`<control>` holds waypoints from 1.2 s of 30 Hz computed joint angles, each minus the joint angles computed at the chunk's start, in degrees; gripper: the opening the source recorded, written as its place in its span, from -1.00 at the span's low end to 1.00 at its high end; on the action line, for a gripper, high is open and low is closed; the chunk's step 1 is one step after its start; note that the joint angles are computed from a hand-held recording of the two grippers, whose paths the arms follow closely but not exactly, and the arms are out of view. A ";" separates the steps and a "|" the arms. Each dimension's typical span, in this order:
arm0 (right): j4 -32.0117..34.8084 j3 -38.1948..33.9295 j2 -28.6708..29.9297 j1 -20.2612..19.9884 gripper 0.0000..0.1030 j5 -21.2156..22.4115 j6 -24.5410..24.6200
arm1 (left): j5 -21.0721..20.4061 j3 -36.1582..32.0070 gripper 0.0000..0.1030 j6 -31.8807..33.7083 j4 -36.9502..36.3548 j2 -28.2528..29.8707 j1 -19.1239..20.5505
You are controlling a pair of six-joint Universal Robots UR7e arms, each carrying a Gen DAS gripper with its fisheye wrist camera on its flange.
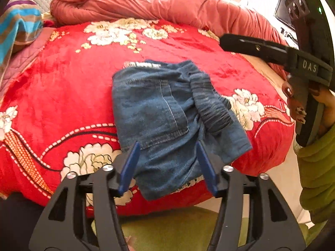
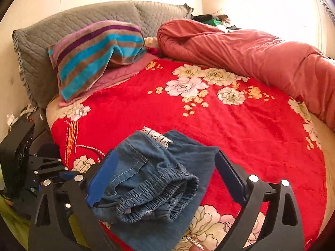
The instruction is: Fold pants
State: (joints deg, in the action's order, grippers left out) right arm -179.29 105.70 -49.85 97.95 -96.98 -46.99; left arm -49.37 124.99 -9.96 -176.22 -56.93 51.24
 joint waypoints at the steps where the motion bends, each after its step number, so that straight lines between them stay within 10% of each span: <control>1: -0.35 0.18 -0.24 -0.07 0.82 0.07 0.04 | 0.33 0.14 0.04 0.02 -0.43 -0.24 -0.29; 14: -4.92 3.92 -4.14 -1.27 0.89 1.58 1.17 | 5.89 1.47 0.79 -0.34 -4.38 -2.06 -2.71; 36: -6.29 5.82 -4.27 -3.78 0.89 -2.93 3.52 | 9.07 0.73 0.81 -3.13 -2.46 -1.91 -1.12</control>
